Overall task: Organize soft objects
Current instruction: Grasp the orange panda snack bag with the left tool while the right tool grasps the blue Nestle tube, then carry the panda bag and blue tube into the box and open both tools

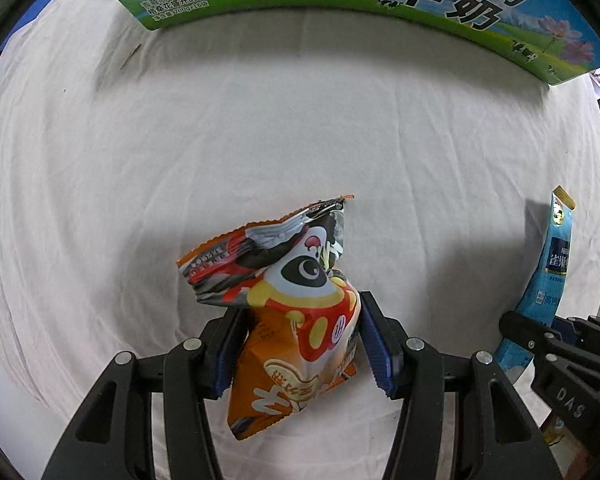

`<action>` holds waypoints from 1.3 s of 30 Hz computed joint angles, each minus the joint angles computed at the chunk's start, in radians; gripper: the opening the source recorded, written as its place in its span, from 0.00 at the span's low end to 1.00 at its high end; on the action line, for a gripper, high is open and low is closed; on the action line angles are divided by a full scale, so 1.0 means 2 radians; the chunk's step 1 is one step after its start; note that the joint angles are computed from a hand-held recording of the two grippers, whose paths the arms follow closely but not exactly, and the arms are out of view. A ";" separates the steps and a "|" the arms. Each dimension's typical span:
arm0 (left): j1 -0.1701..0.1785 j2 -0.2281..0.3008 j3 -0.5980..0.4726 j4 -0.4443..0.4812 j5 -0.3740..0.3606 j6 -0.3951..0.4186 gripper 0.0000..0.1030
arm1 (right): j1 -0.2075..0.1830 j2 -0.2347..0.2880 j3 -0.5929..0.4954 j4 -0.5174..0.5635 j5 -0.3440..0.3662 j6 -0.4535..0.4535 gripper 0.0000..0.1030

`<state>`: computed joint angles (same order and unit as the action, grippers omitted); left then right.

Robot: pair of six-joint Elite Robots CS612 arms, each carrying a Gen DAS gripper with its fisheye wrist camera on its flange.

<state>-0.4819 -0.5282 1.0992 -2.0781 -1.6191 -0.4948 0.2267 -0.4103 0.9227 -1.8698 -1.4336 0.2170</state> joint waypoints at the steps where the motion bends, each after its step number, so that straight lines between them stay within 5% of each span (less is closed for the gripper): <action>1: 0.000 0.000 -0.001 0.000 0.001 -0.001 0.50 | 0.002 -0.002 0.004 -0.003 -0.006 0.003 0.21; 11: -0.006 -0.010 0.027 -0.026 0.002 -0.008 0.50 | 0.026 -0.007 0.008 -0.017 -0.062 0.000 0.14; 28: -0.004 -0.088 0.049 -0.131 0.019 0.016 0.50 | 0.010 -0.079 0.027 -0.103 0.016 -0.027 0.12; 35: 0.005 -0.085 0.007 -0.143 0.031 0.033 0.50 | 0.004 -0.092 0.010 -0.142 0.042 -0.021 0.12; 39: 0.013 -0.064 -0.036 -0.133 0.034 0.040 0.50 | 0.003 -0.071 -0.052 -0.122 0.046 -0.022 0.12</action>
